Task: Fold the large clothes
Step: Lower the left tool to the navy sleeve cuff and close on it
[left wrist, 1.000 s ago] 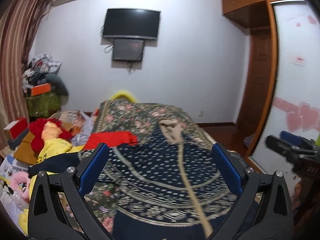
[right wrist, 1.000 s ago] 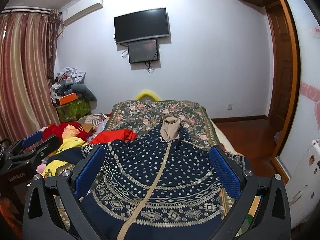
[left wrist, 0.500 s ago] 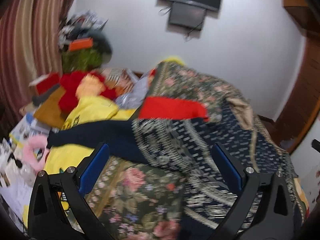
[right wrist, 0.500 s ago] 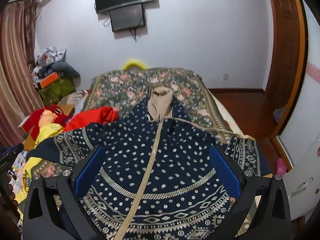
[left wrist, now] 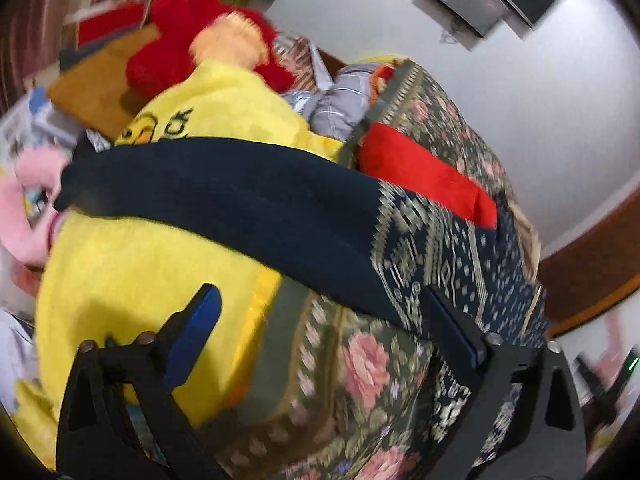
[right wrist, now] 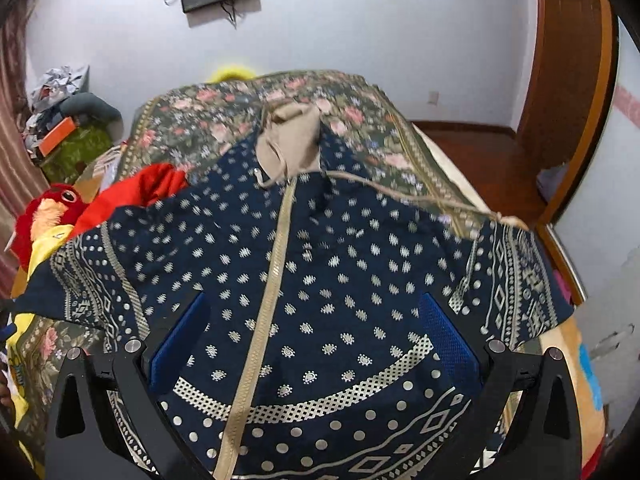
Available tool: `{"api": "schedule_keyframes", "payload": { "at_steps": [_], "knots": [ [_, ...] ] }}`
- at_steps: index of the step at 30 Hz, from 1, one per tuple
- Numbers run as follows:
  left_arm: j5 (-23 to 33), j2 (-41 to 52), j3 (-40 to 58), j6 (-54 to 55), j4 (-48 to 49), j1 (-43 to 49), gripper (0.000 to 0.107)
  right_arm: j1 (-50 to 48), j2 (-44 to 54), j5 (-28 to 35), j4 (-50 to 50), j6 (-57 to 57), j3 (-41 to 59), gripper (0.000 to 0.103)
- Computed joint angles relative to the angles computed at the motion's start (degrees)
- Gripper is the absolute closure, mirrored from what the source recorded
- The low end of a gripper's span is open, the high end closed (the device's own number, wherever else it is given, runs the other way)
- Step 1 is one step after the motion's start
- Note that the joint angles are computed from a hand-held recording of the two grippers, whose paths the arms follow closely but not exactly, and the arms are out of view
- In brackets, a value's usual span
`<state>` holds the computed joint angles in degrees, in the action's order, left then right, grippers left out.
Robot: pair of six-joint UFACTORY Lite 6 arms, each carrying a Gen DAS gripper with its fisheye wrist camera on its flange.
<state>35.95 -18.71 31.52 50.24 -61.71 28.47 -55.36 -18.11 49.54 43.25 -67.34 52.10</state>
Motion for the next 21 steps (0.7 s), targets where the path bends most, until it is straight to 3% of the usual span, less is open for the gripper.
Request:
{"api": "schedule_keyframes", "payload": {
  "at_steps": [6,9,12,14,16,21],
  "knots": [
    [6.83,20.38,10.29,8.33,-10.28,7.69,0.026,1.89,0.31,-1.27,-1.25,1.77,-0.21,0.000],
    [7.55,25.87,13.79,8.84,-12.34,8.64,0.029,2.30,0.24,-1.55,-1.54,2.02,-0.40,0.000],
    [4.60,26.55,15.28,8.13,-12.01,7.13,0.034,2.40,0.48,-0.99,-1.66,2.17,-0.27,0.000],
    [-1.08,25.59,16.15,3.59,-7.71,3.86,0.047,2.07,0.24,-0.36,-1.65,2.05,-0.36,0.000],
    [-7.19,24.31,16.83,-4.59,0.39,0.00,0.067,1.71,-0.02,0.19,-1.55,1.80,-0.42,0.000],
    [-12.41,18.72,16.55,-25.92,21.19,-5.51,0.092,-0.62,0.40,2.73,-0.80,0.39,0.99,0.000]
  ]
}}
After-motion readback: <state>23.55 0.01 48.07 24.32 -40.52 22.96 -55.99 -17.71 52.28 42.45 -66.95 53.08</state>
